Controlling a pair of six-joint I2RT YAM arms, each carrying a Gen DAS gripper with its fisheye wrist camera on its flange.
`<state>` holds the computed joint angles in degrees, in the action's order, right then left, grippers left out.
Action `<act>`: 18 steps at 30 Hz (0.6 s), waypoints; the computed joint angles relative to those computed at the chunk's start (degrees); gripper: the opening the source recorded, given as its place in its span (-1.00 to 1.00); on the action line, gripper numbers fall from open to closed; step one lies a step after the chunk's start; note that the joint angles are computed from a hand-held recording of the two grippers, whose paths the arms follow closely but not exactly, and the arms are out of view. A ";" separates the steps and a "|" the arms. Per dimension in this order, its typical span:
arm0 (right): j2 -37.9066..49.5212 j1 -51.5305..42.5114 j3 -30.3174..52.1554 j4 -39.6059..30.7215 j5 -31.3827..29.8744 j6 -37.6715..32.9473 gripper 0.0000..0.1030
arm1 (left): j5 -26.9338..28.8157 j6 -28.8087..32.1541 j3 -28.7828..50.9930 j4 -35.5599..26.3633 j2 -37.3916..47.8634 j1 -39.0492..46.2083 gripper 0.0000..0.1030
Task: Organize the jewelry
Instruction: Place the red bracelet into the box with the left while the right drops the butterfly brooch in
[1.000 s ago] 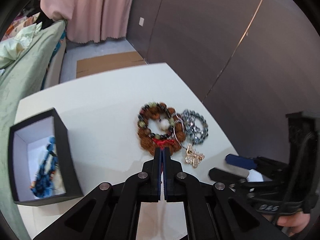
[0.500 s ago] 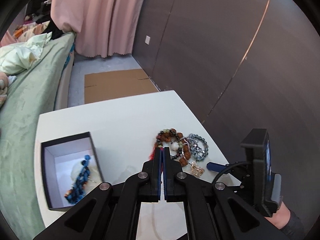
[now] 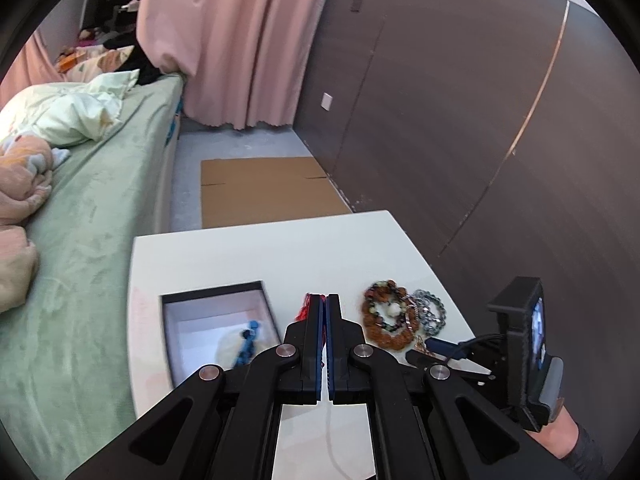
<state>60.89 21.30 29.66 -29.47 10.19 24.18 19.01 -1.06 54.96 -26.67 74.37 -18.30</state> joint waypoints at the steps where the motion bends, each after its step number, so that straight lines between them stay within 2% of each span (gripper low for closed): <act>1: -0.16 0.55 0.12 0.08 -0.18 0.60 -0.38 | 0.42 0.40 0.13 -0.30 -0.01 1.08 -0.99; 10: 0.61 6.44 3.86 0.51 -1.09 6.12 -0.38 | 2.82 1.57 0.11 -0.06 2.01 6.25 -0.99; 18: 4.28 10.62 9.87 1.68 -2.51 9.24 -0.38 | 1.86 1.99 0.88 -2.58 6.55 9.80 -0.98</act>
